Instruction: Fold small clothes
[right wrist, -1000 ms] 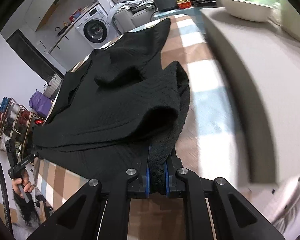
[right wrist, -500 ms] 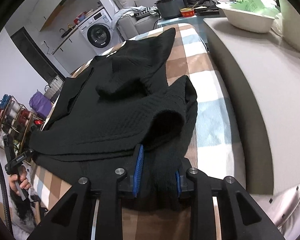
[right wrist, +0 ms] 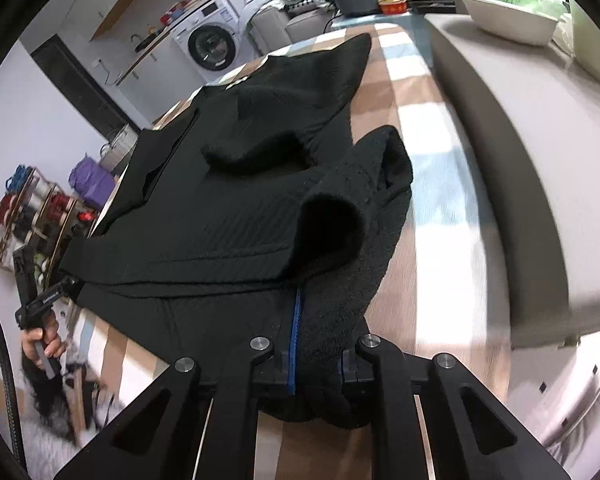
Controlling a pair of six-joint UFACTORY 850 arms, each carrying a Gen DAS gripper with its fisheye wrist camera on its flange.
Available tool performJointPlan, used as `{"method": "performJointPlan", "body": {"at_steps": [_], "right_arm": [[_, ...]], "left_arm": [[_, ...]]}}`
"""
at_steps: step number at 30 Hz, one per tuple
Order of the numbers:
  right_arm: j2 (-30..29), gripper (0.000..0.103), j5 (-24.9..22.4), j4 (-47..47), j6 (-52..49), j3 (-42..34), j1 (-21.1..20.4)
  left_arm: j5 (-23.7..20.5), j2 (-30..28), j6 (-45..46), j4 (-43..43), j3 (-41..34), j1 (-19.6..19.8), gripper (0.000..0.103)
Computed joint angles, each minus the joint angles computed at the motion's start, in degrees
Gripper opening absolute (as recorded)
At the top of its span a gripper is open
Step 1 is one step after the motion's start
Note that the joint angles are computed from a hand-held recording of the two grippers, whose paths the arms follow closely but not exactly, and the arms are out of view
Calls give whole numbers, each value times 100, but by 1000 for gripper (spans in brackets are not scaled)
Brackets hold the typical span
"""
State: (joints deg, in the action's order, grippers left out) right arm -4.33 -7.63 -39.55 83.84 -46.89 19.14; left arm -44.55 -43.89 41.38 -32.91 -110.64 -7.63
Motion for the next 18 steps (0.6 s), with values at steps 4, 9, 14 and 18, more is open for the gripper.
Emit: {"method": "performJointPlan", "body": {"at_steps": [4, 9, 14, 18], "right_arm": [[209, 14, -192, 637, -649, 155, 229], [241, 25, -584, 812, -913, 26, 222], [548, 45, -757, -533, 392, 192, 247], [860, 46, -849, -1039, 823, 376, 287]], "left_arm": [[-115, 240, 206, -240, 355, 173, 16], [122, 530, 155, -453, 678, 339, 40], [-41, 707, 595, -1242, 818, 531, 54], [-292, 824, 1169, -1828, 958, 604, 55]]}}
